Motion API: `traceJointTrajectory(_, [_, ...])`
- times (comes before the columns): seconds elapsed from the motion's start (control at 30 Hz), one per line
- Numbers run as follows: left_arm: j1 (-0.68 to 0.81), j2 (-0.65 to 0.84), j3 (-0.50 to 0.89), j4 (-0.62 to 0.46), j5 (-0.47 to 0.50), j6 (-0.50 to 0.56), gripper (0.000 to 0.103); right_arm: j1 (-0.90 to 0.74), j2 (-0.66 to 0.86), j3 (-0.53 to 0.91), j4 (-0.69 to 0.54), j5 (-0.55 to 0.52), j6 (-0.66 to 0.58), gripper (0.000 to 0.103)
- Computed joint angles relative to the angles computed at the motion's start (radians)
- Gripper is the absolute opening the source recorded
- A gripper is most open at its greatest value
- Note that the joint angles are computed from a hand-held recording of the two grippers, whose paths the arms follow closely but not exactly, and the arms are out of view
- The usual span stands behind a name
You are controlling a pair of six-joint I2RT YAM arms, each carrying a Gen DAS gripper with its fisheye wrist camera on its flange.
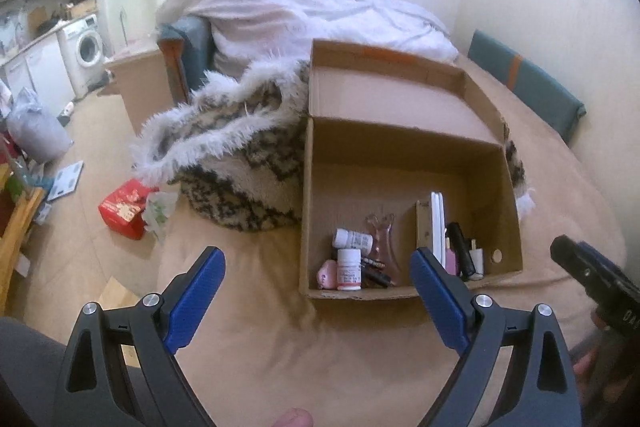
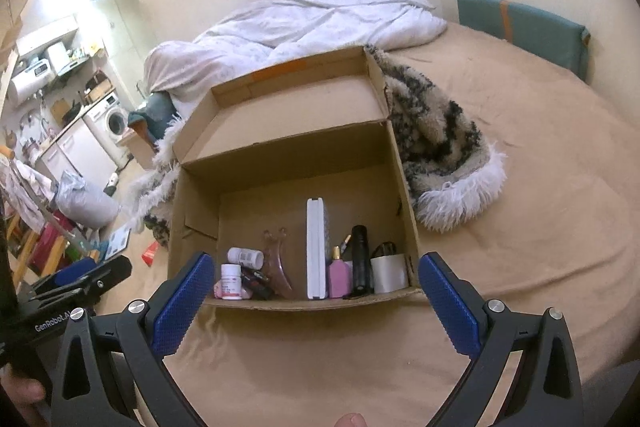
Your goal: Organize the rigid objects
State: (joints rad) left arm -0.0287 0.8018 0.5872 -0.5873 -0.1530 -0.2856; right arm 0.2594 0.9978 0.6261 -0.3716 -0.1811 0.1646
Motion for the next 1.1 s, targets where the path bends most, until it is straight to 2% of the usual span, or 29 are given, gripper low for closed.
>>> traceJointTrajectory(0.1, [-0.001,-0.050,-0.014,0.013,0.015,-0.001,0.103,0.020,-0.026,-0.017,0.010,0.027,0.006,0.103])
traceJointTrajectory(0.23, [-0.039,-0.048,-0.024,0.038,-0.033,-0.004,0.103,0.044,-0.044,-0.041,0.054,0.047,0.007,0.103])
traceJointTrajectory(0.5, [-0.066,-0.002,-0.028,0.061,-0.072,-0.019,0.103,0.092,0.021,-0.038,0.090,0.099,0.008,0.103])
traceJointTrajectory(1.1, [-0.072,0.014,-0.032,0.058,-0.076,-0.027,0.103,0.068,0.040,-0.034,0.085,0.079,0.018,0.103])
